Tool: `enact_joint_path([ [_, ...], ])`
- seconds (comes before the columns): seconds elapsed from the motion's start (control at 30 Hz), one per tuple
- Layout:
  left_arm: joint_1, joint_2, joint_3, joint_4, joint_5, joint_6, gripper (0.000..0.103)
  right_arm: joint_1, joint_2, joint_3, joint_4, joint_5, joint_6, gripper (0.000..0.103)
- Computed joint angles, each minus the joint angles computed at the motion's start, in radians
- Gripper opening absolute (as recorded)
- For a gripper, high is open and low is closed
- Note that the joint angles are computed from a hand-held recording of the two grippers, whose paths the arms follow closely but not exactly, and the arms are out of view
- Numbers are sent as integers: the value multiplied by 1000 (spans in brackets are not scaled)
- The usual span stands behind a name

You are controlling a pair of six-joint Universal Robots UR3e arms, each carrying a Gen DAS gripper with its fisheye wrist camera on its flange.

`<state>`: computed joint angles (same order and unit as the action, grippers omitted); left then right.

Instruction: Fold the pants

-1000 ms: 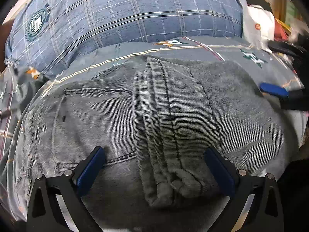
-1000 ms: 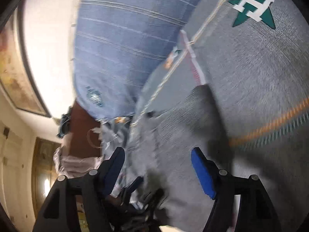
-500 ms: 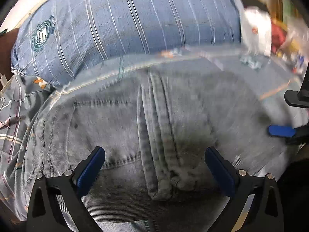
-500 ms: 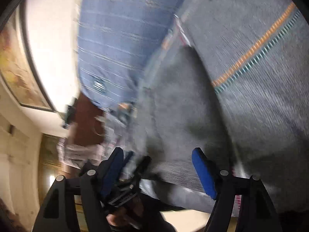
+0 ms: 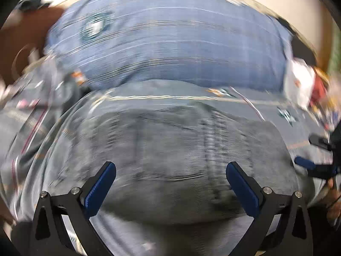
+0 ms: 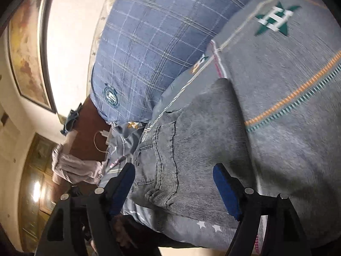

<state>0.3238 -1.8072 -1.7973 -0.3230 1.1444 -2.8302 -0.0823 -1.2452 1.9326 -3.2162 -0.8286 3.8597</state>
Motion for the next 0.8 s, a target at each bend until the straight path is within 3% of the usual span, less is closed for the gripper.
enact_joint_path([
  [0.07,56,-12,-10,7,-30,-33,103,29,18,-44,33,-13,-23,79],
  [0.3,116,-37,-8,-5,-3,-70,103,108,100,-193,166,-86,-60,79],
  [0.8,115,-35,-23,-36,4,-16,103,144,100,-207,182,-191,-63,79],
])
